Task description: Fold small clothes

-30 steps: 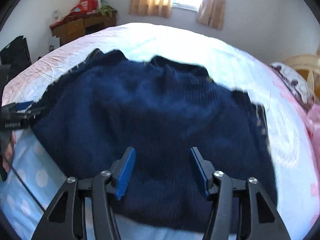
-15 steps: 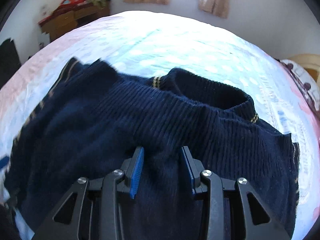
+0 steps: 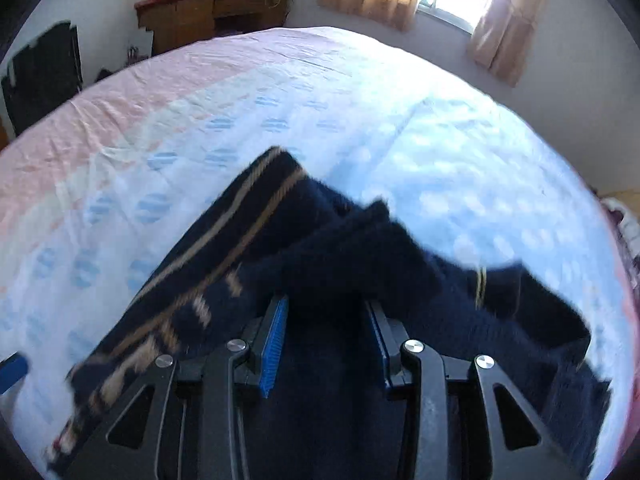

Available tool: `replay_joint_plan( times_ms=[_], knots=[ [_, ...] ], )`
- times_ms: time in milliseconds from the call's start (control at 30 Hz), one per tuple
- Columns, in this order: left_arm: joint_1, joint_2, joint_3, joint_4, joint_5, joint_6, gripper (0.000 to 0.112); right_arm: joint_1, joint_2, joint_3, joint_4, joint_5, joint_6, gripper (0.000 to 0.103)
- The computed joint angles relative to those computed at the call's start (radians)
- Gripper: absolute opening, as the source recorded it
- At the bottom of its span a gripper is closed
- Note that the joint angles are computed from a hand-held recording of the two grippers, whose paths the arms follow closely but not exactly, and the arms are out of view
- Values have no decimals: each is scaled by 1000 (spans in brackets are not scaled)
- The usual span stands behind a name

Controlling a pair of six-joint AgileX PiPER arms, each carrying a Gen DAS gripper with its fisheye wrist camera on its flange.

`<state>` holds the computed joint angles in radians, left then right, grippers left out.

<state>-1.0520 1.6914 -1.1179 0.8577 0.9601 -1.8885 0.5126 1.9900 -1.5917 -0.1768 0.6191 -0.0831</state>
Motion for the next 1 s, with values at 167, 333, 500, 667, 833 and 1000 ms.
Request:
replay_joint_plan(
  times_ms=[167, 333, 500, 667, 833, 1000],
  knots=[
    [-8, -19, 24, 17, -17, -30, 103, -117, -118, 128, 243, -59, -224, 39],
    [-11, -21, 24, 15, -17, -25, 103, -362, -266, 295, 464, -102, -478, 39],
    [6, 5, -12, -16, -9, 24, 103, -633, -208, 211, 449, -34, -493, 39],
    [16, 18, -33, -35, -4, 56, 103, -802, -61, 31, 628, 172, -605, 49],
    [30, -74, 36, -51, -52, 56, 103, -763, -207, 177, 666, 131, -695, 50],
    [29, -177, 88, -23, -23, 131, 103, -663, -445, 434, 807, 112, -905, 53]
  ],
)
